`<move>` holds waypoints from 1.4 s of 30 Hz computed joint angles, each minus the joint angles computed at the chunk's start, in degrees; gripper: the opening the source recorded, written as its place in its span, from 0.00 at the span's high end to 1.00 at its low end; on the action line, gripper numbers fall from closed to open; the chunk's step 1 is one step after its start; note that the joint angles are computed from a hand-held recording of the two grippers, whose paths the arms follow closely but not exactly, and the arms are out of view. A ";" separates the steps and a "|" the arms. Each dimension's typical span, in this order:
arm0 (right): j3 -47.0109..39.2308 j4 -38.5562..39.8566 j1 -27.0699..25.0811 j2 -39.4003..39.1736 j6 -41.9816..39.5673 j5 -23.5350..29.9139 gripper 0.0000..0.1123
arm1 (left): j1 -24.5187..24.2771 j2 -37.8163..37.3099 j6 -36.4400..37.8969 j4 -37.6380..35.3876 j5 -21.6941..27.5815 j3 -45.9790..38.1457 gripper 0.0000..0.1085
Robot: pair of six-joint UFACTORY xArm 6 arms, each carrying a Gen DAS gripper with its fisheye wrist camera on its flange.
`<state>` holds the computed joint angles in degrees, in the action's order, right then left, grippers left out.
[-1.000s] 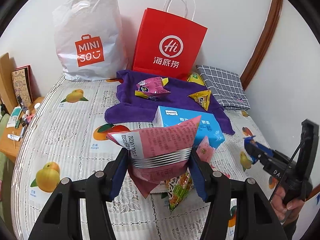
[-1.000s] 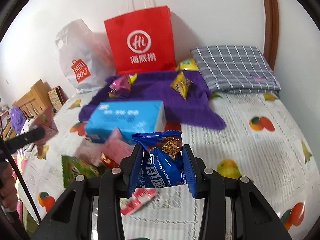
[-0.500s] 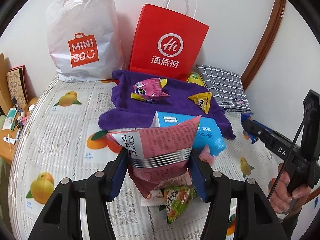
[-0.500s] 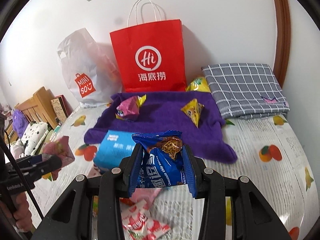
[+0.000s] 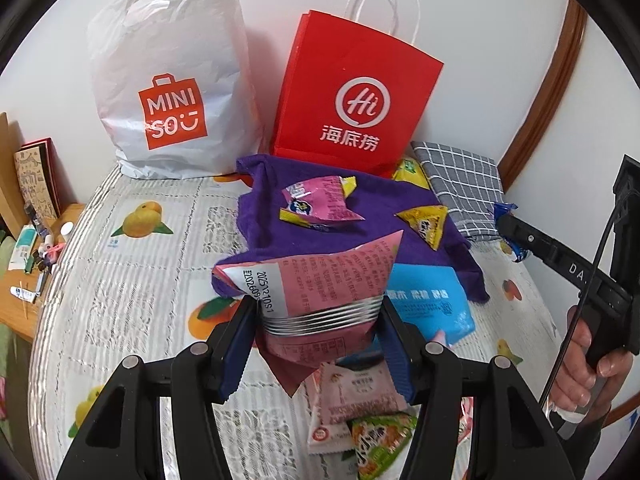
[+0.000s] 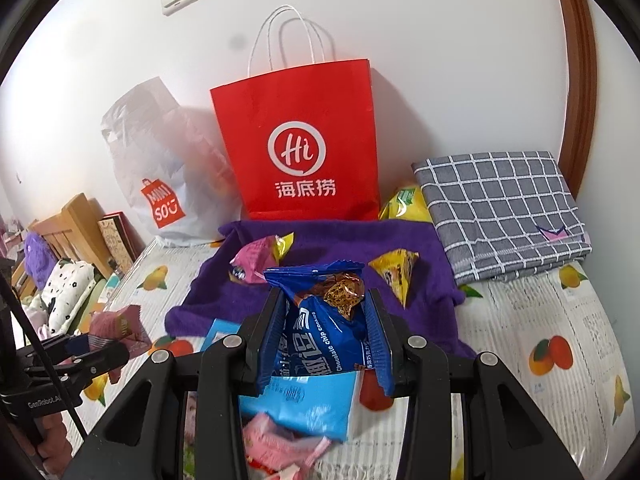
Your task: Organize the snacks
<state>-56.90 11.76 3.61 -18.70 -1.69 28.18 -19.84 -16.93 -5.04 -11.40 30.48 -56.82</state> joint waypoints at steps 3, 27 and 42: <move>-2.37 1.35 -0.55 3.16 -0.87 0.28 0.64 | 0.80 1.47 0.23 -0.63 0.11 -1.34 0.48; -12.53 6.75 -5.30 21.39 -5.95 3.68 0.64 | 0.85 23.04 3.40 -2.61 5.60 -23.73 0.48; -14.40 6.82 -6.07 25.96 -4.77 5.82 0.64 | 0.20 34.56 2.94 -1.89 8.98 -35.17 0.48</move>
